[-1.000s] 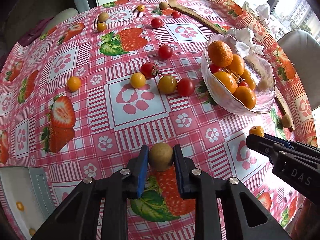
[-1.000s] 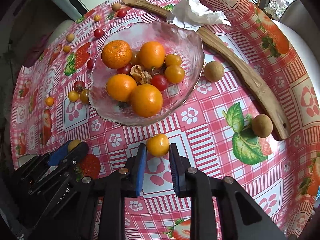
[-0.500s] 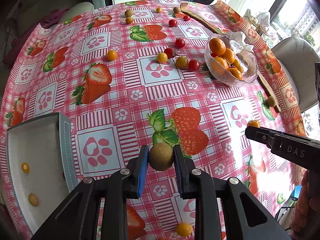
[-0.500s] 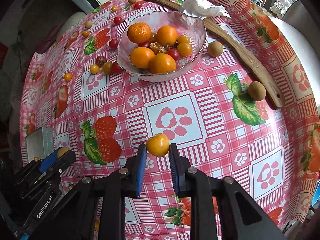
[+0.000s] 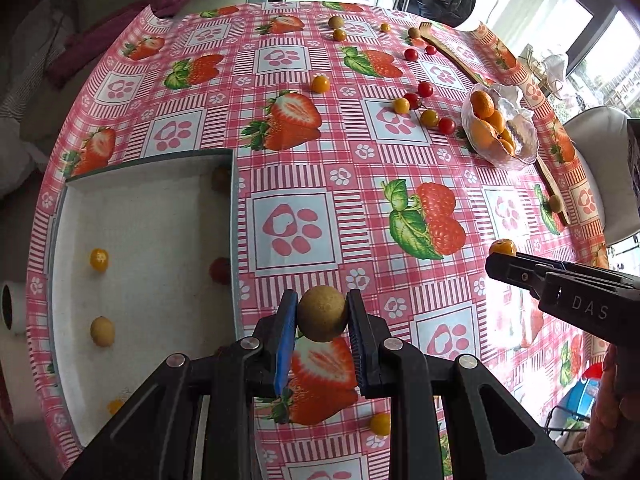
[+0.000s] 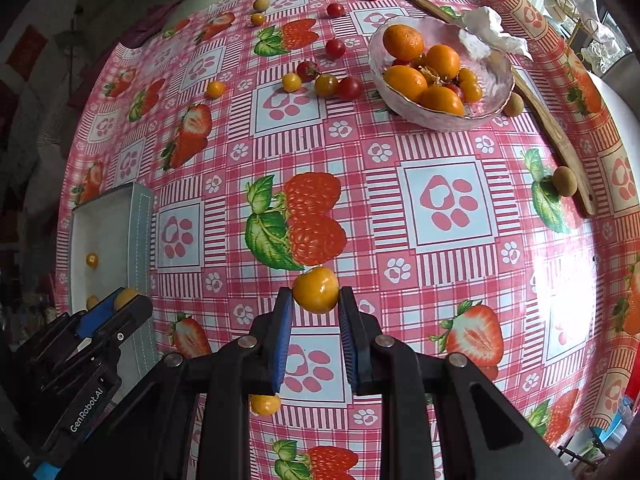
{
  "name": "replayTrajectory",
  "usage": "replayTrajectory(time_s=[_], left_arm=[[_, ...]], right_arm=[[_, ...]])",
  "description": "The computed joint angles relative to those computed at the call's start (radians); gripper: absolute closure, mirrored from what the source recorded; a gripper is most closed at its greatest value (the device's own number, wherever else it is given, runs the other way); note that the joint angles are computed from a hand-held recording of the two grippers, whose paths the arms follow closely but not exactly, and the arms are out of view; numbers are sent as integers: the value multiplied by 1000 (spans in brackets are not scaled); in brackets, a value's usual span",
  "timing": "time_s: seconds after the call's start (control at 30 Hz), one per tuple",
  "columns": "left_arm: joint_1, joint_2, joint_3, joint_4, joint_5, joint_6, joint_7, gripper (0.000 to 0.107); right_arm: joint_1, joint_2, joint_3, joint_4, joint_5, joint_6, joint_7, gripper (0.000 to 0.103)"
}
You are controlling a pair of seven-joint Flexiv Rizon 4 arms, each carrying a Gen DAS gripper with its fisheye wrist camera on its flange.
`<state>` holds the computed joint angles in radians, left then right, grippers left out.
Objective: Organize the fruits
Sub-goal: 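Carry the kiwi and yellow tomato over the white tray with both grippers, then open the left gripper to drop the kiwi while the right gripper drops the tomato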
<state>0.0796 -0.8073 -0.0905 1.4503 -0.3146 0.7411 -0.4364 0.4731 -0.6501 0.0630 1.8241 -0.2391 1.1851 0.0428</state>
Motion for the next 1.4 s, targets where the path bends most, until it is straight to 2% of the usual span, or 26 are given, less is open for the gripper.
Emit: replayTrajectory(time_s=[0.27, 0.57, 0.97, 1.2, 1.37, 1.4], left_arm=[[43, -58, 29, -103, -3, -30, -51, 81], [86, -174, 76, -282, 48, -52, -140, 81], [112, -309, 103, -480, 117, -105, -247, 81], [120, -319, 90, -485, 134, -95, -233, 81], [114, -309, 90, -460, 138, -75, -230, 81], [111, -308, 91, -458, 140, -72, -229, 81]], right_arm=[[-31, -106, 62, -230, 23, -109, -158, 78], [-21, -284, 105, -575, 83, -249, -356, 78], [18, -542, 109, -1054, 178, -501, -561, 78], [44, -668, 84, -1283, 213, -656, -603, 78], [66, -716, 46, -1379, 223, -719, -616, 77], [66, -748, 66, -1435, 200, -744, -613, 77]])
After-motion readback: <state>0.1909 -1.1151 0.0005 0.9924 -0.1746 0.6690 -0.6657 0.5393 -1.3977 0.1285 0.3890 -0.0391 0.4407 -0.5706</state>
